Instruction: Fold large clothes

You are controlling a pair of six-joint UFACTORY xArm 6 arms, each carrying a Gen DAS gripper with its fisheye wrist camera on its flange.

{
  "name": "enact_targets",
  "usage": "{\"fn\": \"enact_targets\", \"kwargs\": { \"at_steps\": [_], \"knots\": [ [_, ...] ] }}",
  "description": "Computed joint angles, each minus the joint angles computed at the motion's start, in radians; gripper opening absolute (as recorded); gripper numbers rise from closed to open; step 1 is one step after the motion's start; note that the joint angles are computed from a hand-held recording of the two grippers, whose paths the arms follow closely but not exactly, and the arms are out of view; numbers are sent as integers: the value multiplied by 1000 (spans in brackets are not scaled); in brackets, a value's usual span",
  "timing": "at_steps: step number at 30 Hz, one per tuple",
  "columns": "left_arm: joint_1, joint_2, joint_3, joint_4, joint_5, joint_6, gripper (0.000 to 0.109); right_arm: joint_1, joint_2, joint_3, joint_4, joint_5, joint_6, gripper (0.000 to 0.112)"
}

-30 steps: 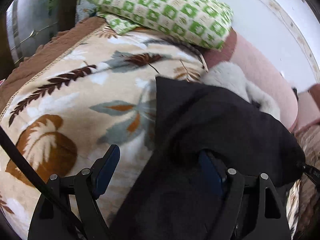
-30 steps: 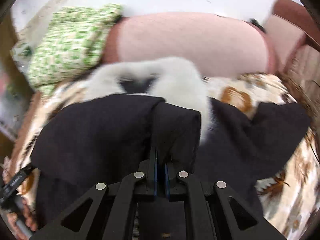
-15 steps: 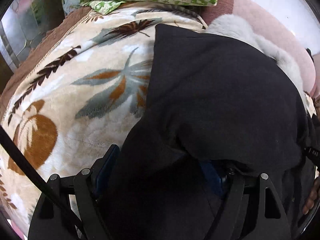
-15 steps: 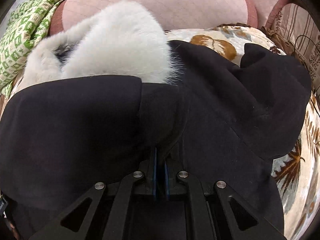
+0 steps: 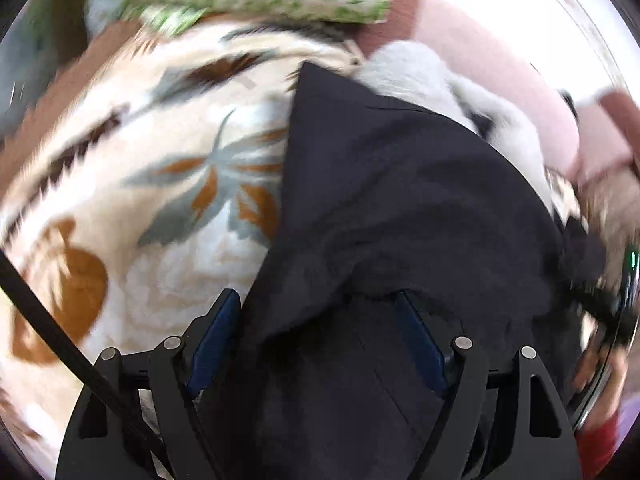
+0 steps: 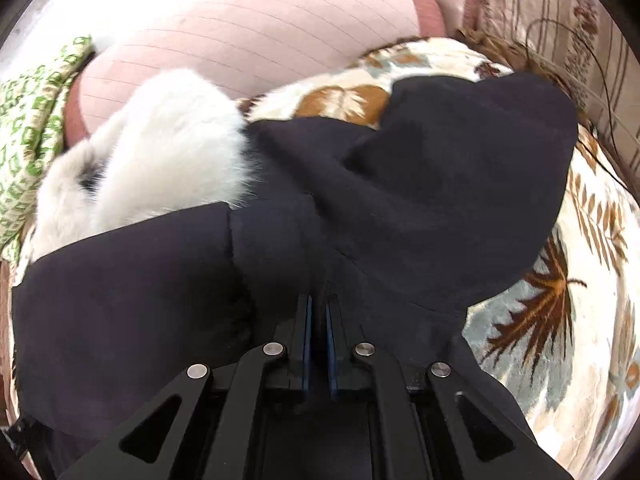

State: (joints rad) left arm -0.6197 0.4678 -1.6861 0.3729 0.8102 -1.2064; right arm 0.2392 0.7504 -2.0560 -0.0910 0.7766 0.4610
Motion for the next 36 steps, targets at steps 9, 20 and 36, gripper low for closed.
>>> {"fn": "enact_targets", "kwargs": {
  "at_steps": [9, 20, 36],
  "knots": [
    [15, 3, 26, 57, -8, -147, 79, -12, 5, 22, 35, -15, -42, 5],
    [-26, 130, -151, 83, 218, -117, 80, -57, -158, 254, 275, -170, -235, 48],
    [-103, 151, -236, 309, 200, -191, 80, -339, 27, 51, 493, -136, -117, 69]
  ]
}}
